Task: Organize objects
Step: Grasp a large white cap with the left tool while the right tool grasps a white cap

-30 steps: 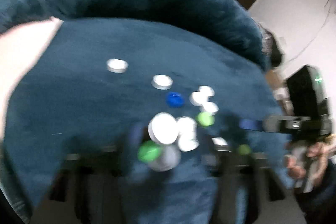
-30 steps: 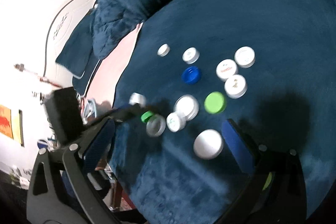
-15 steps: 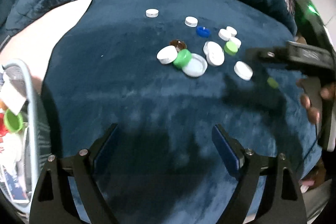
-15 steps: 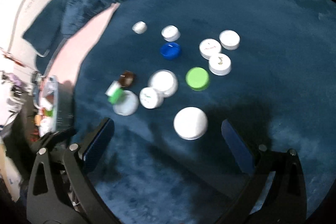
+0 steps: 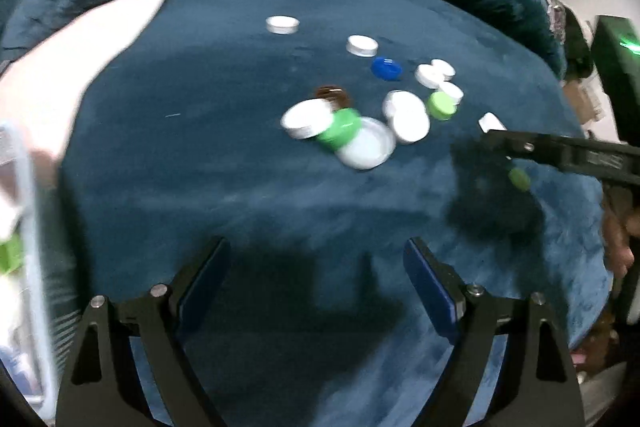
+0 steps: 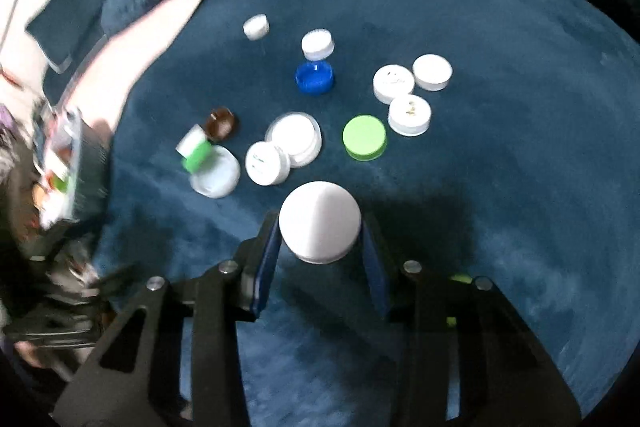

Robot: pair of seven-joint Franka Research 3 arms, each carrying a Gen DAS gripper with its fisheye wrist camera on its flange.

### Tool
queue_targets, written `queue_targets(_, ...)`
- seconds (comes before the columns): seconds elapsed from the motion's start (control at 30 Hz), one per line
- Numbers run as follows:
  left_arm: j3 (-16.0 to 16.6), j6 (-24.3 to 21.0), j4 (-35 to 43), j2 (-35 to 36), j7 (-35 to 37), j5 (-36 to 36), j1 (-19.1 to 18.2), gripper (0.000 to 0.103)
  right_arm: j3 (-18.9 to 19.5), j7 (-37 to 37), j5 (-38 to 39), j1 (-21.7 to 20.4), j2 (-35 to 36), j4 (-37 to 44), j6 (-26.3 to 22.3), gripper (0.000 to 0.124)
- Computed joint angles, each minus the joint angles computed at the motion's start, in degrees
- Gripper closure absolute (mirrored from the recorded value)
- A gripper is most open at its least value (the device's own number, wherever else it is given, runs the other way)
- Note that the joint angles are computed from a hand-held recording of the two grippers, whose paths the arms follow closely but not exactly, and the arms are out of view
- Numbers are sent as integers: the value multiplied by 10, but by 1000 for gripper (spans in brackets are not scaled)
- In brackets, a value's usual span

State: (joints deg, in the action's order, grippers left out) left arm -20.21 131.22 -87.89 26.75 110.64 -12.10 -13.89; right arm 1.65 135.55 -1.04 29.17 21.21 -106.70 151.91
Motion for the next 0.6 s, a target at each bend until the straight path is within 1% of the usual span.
queue_targets(0.13, -10, 47, 21, 36, -6, -2, -19, 14, -8, 50, -3, 6, -31, -38, 28, 83)
queue_targets(0.17, -11, 58, 28, 46, -9, 0, -23, 15, -8, 59, -2, 5, -34, -42, 32, 82)
queue_targets(0.2, -11, 68, 35, 54, -14, 7, -28, 19, -9, 67, -5, 6, -32, -41, 34, 82)
queue_targets(0.27, -7, 81, 47, 67, -20, 25, -36, 29, -6, 69, -5, 3, -31, -36, 31, 82)
queue_targets(0.33, -7, 75, 71, 87, -21, 40, -41, 41, -3, 63, -7, 1, -22, -23, 21, 82)
queue_targets(0.37, -8, 71, 79, 93, -20, 46, -42, 55, -1, 59, -6, 0, -18, -17, 17, 82)
queue_targets(0.4, -9, 72, 80, 95, -17, 48, -40, 65, 2, 52, -3, -2, -15, -13, 15, 82)
queue_targets(0.5, -28, 64, 67, 85, 4, 22, -14, 65, 5, 40, 3, -3, -8, -1, 4, 82)
queue_targets(0.6, -37, 64, 34, 59, 25, -5, 9, 65, 6, 31, 5, -1, -7, 6, -5, 82)
